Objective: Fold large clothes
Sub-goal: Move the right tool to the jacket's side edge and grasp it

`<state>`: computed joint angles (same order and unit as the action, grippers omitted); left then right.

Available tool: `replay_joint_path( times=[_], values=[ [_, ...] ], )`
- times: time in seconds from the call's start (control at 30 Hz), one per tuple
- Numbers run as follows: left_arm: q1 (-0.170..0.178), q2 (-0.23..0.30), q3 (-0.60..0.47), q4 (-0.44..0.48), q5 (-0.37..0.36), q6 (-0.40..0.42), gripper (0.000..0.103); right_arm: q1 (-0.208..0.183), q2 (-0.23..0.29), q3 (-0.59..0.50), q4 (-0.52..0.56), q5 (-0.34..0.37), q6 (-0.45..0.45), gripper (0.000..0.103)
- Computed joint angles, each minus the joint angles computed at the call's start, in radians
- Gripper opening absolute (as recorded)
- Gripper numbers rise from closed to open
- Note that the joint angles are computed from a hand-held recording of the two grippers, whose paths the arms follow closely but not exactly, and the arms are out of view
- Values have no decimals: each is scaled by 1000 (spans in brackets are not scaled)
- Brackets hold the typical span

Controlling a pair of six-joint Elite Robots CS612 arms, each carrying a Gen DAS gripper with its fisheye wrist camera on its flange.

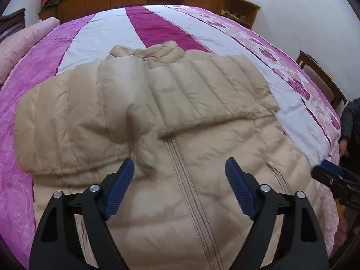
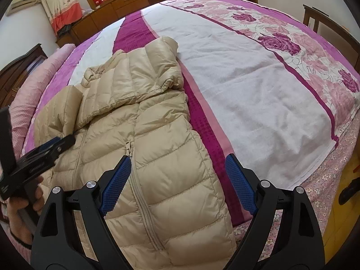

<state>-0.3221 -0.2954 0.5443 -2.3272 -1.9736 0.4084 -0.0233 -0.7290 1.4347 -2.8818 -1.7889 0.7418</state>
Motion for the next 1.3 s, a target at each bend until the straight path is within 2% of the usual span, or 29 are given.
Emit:
replay_joint_path(
  times=[0.1,0.23,0.5,0.7,0.87,1.0,1.13,1.3],
  values=[
    [1,-42,69,-18,18,25,83,1,0,0,2,0,0,85],
    [8,-82,135,-70,51,9,83,5,3,-9,9,2,-2,85],
    [39,-96,141,-94,69,-74,83,23,20,-51,21,19,-49,85],
    [59,-76,108,-125,140,-158,83,39,44,-109,33,37,-94,85],
    [81,-51,60,-106,164,-198,83,60,83,-203,67,56,-173,85],
    [94,-22,7,-75,185,-225,84,77,126,-300,115,52,-225,85],
    [109,14,-69,-24,181,-230,84,87,171,-392,164,73,-244,85],
    [122,66,-171,36,206,-235,84,106,250,-560,248,109,-288,85]
  ],
)
